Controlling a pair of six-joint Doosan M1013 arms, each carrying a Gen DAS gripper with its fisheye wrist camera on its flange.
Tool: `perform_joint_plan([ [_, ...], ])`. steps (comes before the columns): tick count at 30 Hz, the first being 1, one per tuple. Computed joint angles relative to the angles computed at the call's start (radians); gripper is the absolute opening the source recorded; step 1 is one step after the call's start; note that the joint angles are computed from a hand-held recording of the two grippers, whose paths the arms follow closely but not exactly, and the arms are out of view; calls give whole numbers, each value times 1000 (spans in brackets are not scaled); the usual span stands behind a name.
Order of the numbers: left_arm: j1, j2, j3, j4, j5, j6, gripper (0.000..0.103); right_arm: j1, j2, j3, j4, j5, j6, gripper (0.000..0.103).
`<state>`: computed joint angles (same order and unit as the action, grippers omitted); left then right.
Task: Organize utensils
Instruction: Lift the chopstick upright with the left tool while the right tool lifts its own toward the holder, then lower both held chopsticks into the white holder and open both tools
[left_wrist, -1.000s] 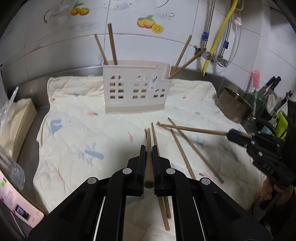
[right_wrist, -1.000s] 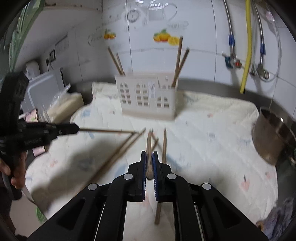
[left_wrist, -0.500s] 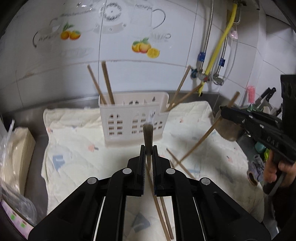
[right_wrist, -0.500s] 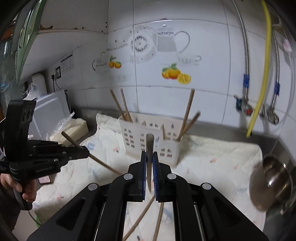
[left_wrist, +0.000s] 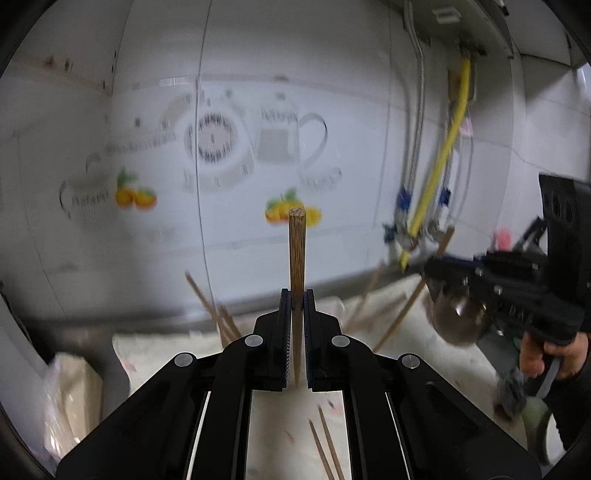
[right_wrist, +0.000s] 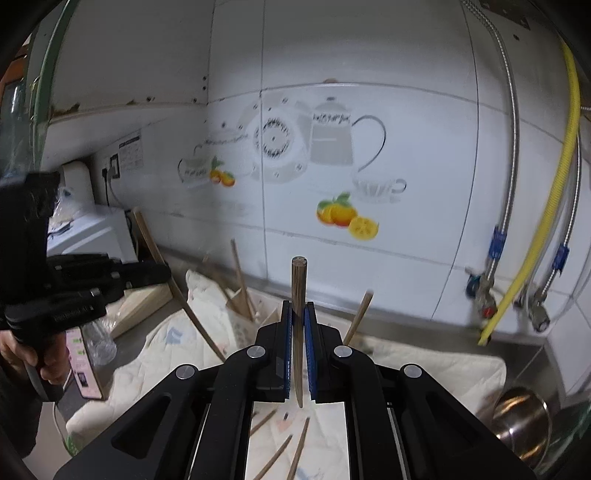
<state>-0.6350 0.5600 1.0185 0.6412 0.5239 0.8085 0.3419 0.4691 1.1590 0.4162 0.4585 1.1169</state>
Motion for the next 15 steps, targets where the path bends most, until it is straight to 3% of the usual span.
perform_joint_plan([
  [6, 15, 57, -118, 73, 62, -45, 5, -6, 43, -88, -1, 15, 27, 7],
  [15, 43, 130, -200, 3, 133, -21, 5, -2, 110, -195, -65, 19, 106, 7],
])
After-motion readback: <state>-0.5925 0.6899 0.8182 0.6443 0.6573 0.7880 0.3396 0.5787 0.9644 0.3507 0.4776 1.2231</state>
